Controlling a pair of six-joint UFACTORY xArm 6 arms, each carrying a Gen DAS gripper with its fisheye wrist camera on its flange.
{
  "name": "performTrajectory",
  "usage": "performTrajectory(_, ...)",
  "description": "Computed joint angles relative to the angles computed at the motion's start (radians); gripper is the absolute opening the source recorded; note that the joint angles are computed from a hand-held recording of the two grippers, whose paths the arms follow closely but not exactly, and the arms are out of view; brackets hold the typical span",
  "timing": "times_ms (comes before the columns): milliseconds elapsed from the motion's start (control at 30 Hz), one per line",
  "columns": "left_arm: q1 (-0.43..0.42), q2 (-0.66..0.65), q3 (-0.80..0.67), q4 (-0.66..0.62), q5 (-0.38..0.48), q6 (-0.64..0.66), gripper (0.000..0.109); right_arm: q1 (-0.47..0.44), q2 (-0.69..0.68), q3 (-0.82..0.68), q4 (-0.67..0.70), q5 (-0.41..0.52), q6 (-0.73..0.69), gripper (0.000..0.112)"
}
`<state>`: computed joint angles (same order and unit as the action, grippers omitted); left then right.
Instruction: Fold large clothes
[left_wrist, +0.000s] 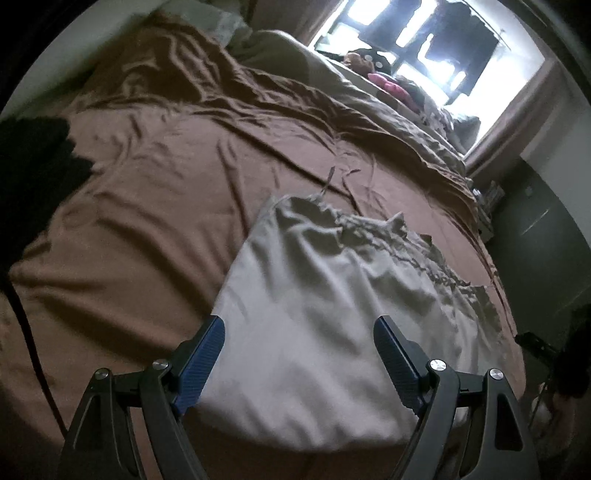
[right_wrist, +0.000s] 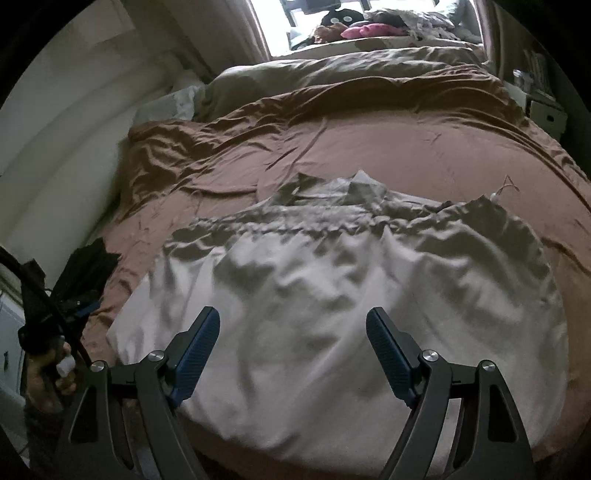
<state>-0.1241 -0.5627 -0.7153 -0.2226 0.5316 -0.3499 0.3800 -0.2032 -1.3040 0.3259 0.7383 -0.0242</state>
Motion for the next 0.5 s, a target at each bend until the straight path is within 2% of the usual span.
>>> performTrajectory(267, 0.023, -0.144, 0.177, -0.061, -0.001, -0.032, 0.084, 0.023, -0.138, 0.128, 0.01, 0.024, 0.01, 0.08)
performTrajectory(500, 0.04, -0.182, 0.266, -0.218, -0.037, 0.031, 0.082, 0.045, -0.194, 0.2, 0.021, 0.039, 0.012, 0.08)
